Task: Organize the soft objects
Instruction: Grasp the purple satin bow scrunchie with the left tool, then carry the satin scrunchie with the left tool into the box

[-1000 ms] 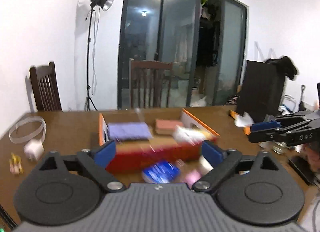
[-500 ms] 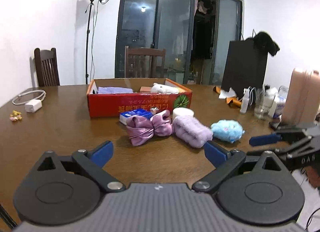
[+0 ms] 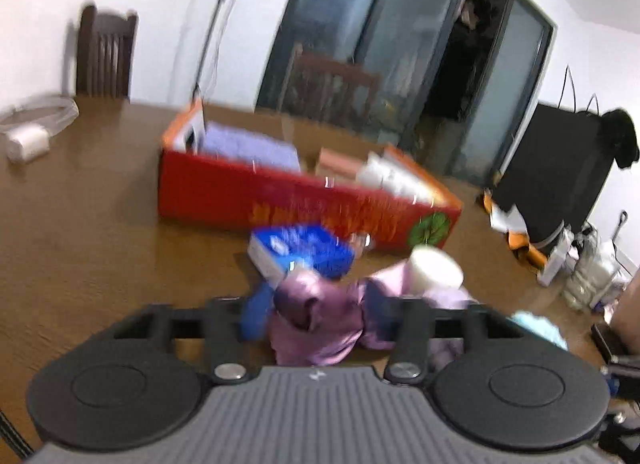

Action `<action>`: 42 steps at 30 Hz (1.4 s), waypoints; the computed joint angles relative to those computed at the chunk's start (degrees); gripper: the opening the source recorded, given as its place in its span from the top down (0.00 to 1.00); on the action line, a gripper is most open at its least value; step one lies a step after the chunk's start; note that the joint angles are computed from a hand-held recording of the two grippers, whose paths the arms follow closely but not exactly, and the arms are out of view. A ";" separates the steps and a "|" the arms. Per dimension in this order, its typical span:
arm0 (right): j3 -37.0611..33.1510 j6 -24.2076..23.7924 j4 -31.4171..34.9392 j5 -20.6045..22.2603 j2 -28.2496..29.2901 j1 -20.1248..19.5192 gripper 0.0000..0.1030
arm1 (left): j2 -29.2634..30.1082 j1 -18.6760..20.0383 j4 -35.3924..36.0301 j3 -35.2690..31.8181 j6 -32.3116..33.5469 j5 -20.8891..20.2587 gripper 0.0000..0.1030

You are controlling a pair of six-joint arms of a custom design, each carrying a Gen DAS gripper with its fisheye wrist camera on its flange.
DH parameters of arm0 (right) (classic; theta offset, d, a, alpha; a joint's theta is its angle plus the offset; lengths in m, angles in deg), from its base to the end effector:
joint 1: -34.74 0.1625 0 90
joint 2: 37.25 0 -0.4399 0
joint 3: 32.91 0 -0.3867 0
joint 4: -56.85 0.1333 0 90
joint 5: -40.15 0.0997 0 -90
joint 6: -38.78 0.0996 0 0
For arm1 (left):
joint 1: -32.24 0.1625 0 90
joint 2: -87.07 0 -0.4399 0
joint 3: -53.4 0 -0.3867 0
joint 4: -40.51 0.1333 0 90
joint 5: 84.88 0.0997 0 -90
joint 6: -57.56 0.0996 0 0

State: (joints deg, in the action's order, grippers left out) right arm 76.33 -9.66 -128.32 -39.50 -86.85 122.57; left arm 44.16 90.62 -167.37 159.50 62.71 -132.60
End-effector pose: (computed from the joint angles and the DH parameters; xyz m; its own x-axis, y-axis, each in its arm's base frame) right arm 0.1277 -0.6239 0.1420 -0.6778 -0.6530 0.3378 -0.7181 0.4893 -0.4949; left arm -0.1515 -0.6282 0.1556 -0.8869 -0.0351 -0.4605 0.3842 0.4973 -0.7778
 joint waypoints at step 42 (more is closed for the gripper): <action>-31.79 9.97 19.93 3.52 14.44 7.69 0.95 | -11.60 4.73 16.39 -6.73 4.47 -18.26 0.75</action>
